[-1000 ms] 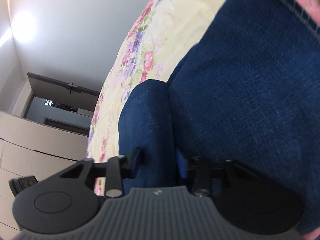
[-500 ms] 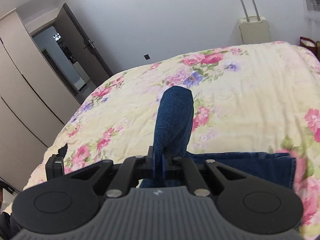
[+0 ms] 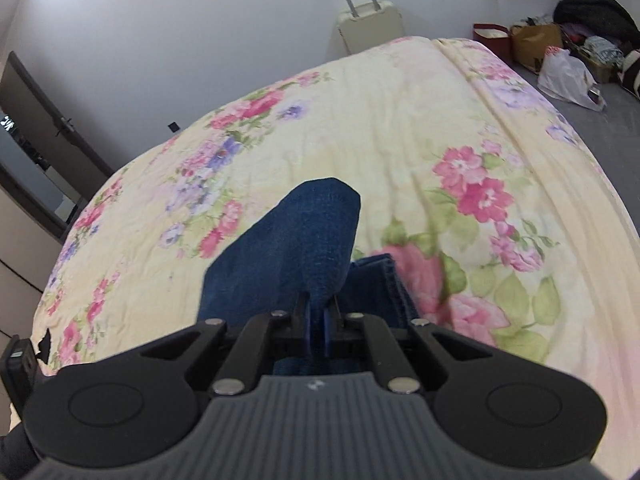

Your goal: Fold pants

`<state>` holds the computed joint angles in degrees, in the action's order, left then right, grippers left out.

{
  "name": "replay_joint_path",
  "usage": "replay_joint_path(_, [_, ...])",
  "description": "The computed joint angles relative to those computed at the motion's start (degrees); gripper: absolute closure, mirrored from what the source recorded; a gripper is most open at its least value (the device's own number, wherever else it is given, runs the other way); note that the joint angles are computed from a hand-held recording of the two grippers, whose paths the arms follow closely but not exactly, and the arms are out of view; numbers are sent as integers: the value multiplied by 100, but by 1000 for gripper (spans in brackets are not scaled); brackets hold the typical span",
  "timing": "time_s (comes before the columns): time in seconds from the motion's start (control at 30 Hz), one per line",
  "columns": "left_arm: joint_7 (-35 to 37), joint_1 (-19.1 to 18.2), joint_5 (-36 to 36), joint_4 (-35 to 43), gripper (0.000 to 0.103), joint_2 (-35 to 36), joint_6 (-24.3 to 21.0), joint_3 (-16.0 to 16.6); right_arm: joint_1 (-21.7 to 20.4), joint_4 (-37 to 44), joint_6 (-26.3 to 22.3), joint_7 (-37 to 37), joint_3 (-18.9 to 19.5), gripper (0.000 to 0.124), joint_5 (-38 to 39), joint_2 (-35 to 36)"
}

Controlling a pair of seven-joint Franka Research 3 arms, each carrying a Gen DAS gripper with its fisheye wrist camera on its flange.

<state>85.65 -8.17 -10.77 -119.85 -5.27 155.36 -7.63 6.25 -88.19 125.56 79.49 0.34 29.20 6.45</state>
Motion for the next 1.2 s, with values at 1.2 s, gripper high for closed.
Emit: replay_joint_path(1.2, [-540,-606,1021,-933,90,-593,-594,-223,319,-4308,2997,-1608,19,114,-948,-1860])
